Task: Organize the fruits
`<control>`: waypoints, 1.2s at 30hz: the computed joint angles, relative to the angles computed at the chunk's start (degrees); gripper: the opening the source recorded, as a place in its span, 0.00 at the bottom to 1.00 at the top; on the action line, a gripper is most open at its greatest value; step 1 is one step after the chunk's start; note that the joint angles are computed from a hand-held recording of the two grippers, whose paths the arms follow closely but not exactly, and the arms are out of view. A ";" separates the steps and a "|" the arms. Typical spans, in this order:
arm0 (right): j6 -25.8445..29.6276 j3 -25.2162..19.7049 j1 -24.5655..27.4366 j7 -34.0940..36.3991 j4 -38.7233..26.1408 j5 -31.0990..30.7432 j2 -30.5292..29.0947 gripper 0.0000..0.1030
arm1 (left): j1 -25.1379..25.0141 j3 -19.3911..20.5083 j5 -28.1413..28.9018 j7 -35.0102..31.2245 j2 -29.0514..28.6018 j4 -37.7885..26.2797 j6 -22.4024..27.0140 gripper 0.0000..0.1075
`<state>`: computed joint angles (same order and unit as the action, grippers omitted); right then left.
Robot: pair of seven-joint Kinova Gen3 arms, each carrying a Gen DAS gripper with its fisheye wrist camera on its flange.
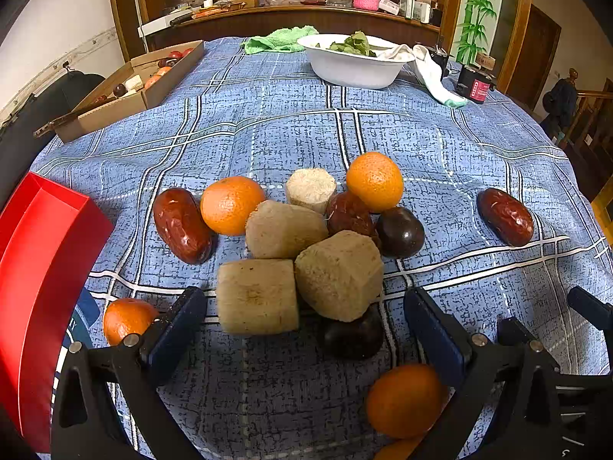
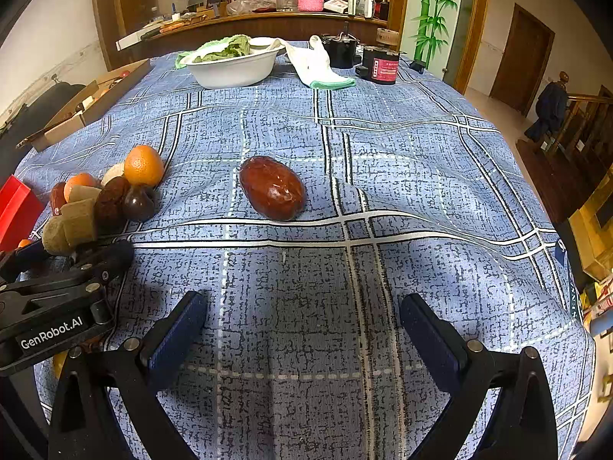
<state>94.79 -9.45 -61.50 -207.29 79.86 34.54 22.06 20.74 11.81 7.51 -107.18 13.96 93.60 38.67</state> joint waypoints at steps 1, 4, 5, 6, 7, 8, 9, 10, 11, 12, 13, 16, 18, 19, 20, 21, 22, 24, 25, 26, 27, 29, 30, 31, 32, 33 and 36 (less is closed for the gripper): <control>0.01 0.00 0.00 0.01 -0.03 0.00 0.02 0.99 | 0.00 0.00 0.00 0.00 0.00 0.00 0.00 0.95; -0.02 0.00 0.01 0.01 -0.03 0.01 0.03 0.99 | 0.01 -0.01 0.00 0.00 0.00 0.00 0.00 0.95; -0.04 0.00 0.02 0.00 0.02 0.01 0.00 0.99 | 0.01 -0.01 0.01 0.00 0.00 0.00 0.00 0.95; -0.03 0.01 0.04 0.03 -0.04 0.01 0.05 0.99 | 0.01 -0.01 0.01 0.00 0.00 0.00 0.00 0.95; -0.05 0.02 0.05 0.03 -0.02 0.01 0.03 0.99 | 0.01 -0.01 0.01 -0.01 0.00 0.00 0.00 0.95; -0.05 0.02 0.04 0.04 -0.02 0.01 0.03 0.99 | 0.01 -0.01 0.01 -0.01 0.00 0.00 0.00 0.95; -0.09 0.03 0.05 -0.01 0.01 0.01 0.03 0.99 | 0.01 -0.01 0.01 -0.01 0.00 0.00 0.00 0.95; -0.12 0.03 0.07 -0.01 0.03 0.01 0.01 0.99 | 0.09 -0.06 -0.15 0.09 0.06 -0.15 0.22 0.95; -0.19 0.02 0.10 -0.03 0.08 -0.04 -0.05 0.99 | 0.15 -0.05 -0.37 0.01 0.24 -0.60 0.86 0.95; -0.38 -0.01 0.16 -0.12 0.15 -0.16 -0.18 0.99 | 0.07 0.02 -0.42 -0.27 0.46 -1.15 1.67 0.95; -0.66 -0.08 0.28 -0.30 0.27 -0.50 -0.45 0.99 | 0.21 -0.06 -0.67 -0.16 0.66 -1.64 2.34 0.95; -0.84 -0.28 1.03 0.07 -0.07 -1.93 -0.96 0.99 | 0.50 -0.25 -1.18 0.12 1.85 -3.71 4.34 0.95; -0.99 -0.31 1.29 0.37 -0.08 -2.19 -0.94 0.99 | 0.59 -0.23 -1.21 0.01 2.16 -3.91 4.35 0.95; -0.99 -0.33 1.31 0.45 -0.10 -2.21 -0.92 0.99 | 0.33 -0.15 -0.94 -0.40 2.08 -3.81 4.40 0.95; -1.11 -0.25 1.49 0.74 -0.35 -2.14 -0.66 0.99 | 0.04 -0.06 -0.59 -0.88 2.00 -3.69 4.39 0.95; -1.15 -0.20 1.50 0.81 -0.33 -2.09 -0.65 0.99 | -0.08 -0.02 -0.34 -1.12 2.00 -3.64 4.35 0.95; -1.14 -0.15 1.41 0.71 -0.29 -2.00 -0.63 0.99 | -0.22 0.03 -0.01 -1.31 1.35 -3.12 4.42 0.95; -1.19 -0.07 1.39 0.67 -0.23 -1.85 -0.58 0.99 | -0.94 0.33 1.16 -2.61 1.26 -2.97 4.51 0.95; -1.12 -0.05 1.34 0.65 -0.32 -1.81 -0.53 0.99 | -1.49 0.52 2.01 -3.51 1.18 -2.89 4.67 0.95; -1.10 -0.02 1.32 0.63 -0.34 -1.77 -0.50 0.99 | -2.00 0.62 2.82 -4.32 1.05 -2.79 4.84 0.95; -1.10 -0.01 1.33 0.64 -0.34 -1.79 -0.54 0.99 | -2.67 0.73 3.84 -5.25 0.86 -2.63 5.11 0.95; -1.01 -0.01 1.24 0.51 -0.35 -1.75 -0.54 0.99 | -3.52 0.62 5.21 -6.43 0.46 -2.41 5.66 0.95; -0.97 -0.01 1.19 0.43 -0.36 -1.72 -0.56 0.99 | -4.08 0.61 6.06 -7.25 0.12 -2.16 5.83 0.95; -0.94 -0.01 1.18 0.40 -0.38 -1.71 -0.55 0.99 | -4.62 0.62 6.94 -8.15 -0.20 -1.91 5.94 0.95; -0.91 -0.01 1.19 0.42 -0.40 -1.72 -0.57 0.99 | -5.50 0.69 8.26 -9.55 -0.72 -1.45 6.08 0.95; -0.88 -0.02 1.22 0.49 -0.44 -1.74 -0.56 0.99 | -6.20 0.59 9.33 -10.69 -1.34 -0.87 5.96 0.95; -0.88 -0.07 1.37 0.61 -0.47 -2.10 -0.73 0.99 | -8.05 0.25 12.70 -14.45 -3.45 1.15 4.85 0.95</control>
